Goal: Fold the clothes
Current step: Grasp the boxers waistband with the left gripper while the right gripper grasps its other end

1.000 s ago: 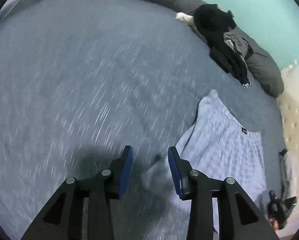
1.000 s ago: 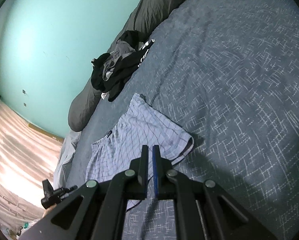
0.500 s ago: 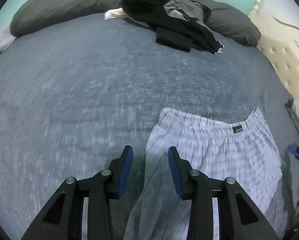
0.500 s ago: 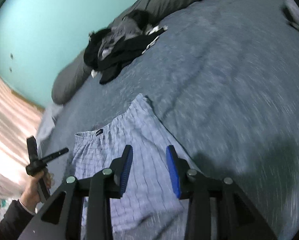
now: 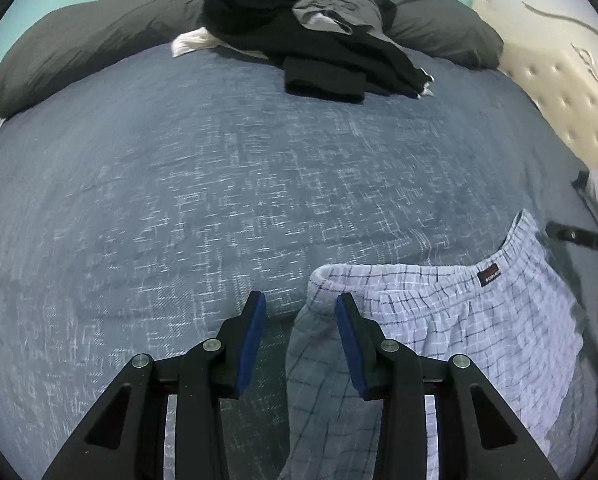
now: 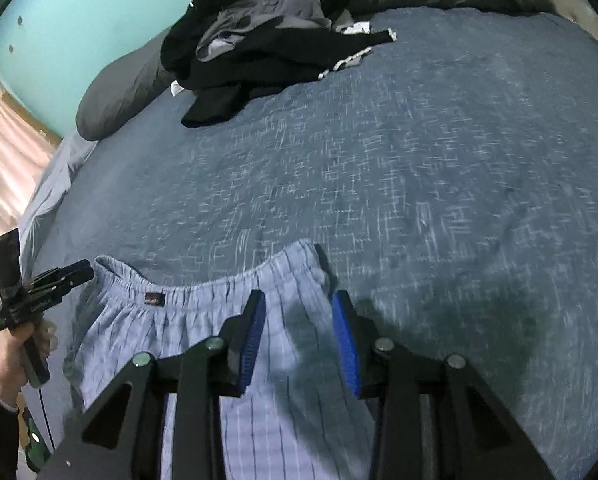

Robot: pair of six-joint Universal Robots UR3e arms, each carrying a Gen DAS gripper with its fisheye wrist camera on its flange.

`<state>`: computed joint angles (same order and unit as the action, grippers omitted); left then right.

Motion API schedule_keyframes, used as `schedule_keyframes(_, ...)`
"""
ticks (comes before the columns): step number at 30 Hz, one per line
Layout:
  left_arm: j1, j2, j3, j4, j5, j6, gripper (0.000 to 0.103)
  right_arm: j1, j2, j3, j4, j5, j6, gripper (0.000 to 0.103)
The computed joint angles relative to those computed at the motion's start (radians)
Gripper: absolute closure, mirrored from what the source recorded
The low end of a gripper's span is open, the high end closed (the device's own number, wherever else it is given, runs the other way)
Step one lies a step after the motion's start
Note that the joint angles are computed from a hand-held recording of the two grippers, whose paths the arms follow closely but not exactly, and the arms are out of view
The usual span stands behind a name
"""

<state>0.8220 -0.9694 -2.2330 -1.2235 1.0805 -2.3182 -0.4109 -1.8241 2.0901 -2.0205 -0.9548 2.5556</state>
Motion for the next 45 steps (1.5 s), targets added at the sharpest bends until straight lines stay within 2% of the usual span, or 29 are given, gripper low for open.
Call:
schedule_keyframes(5, -0.033, -0.027, -0.021, 0.073, 0.013, -0.013, 0.064, 0.085, 0.095, -0.050, -0.104, -0.051, 0.057, 0.067)
schedule_keyframes(7, -0.026, -0.030, -0.020, 0.074, 0.003, -0.013, 0.071, 0.120, 0.144, -0.075, -0.144, -0.083, 0.068, 0.067)
schedule_keyframes(9, -0.021, -0.033, -0.019, 0.072, -0.006, -0.012, 0.084, 0.147, 0.171, -0.071, -0.213, -0.114, 0.091, 0.067)
schedule_keyframes(12, -0.022, -0.026, -0.015, 0.059, -0.014, -0.008, 0.091, 0.171, 0.197, -0.063, -0.283, -0.137, 0.088, 0.067)
schedule_keyframes(14, -0.023, -0.018, -0.014, 0.058, -0.016, -0.008, 0.093, 0.175, 0.201, -0.062, -0.276, -0.126, 0.066, 0.073)
schedule_keyframes(17, -0.021, -0.016, -0.011, 0.060, -0.021, -0.024, 0.097, 0.195, 0.196, -0.046, -0.301, -0.146, 0.034, 0.089)
schedule_keyframes(20, -0.020, -0.021, -0.007, 0.061, -0.026, -0.034, 0.102, 0.185, 0.187, -0.024, -0.322, -0.134, 0.015, 0.095)
schedule_keyframes(28, -0.010, -0.016, -0.004, 0.042, -0.044, -0.001, 0.103, 0.150, 0.181, -0.012, -0.336, -0.084, 0.019, 0.097)
schedule_keyframes(31, -0.001, -0.012, 0.007, -0.016, -0.045, 0.043, 0.098, 0.150, 0.177, -0.011, -0.329, -0.085, 0.013, 0.097)
schedule_keyframes(33, -0.015, -0.001, -0.016, 0.016, -0.017, 0.042, 0.073, 0.146, 0.167, -0.004, -0.323, -0.081, 0.010, 0.097)
schedule_keyframes(35, -0.010, -0.005, -0.026, 0.016, -0.022, 0.037, 0.061, 0.139, 0.165, 0.002, -0.321, -0.072, 0.014, 0.097)
schedule_keyframes(38, -0.030, -0.053, -0.024, 0.051, -0.022, -0.009, 0.056, 0.126, 0.149, 0.017, -0.312, -0.063, 0.010, 0.097)
schedule_keyframes(42, -0.078, -0.088, -0.035, 0.143, -0.003, -0.048, 0.057, 0.119, 0.136, 0.022, -0.298, -0.060, -0.004, 0.097)
schedule_keyframes(43, -0.086, -0.090, -0.036, 0.156, 0.004, -0.051, 0.059, 0.117, 0.134, 0.022, -0.296, -0.059, -0.006, 0.097)
schedule_keyframes(45, -0.099, -0.091, -0.036, 0.175, 0.014, -0.054, 0.088, 0.116, 0.137, 0.019, -0.293, -0.058, -0.009, 0.097)
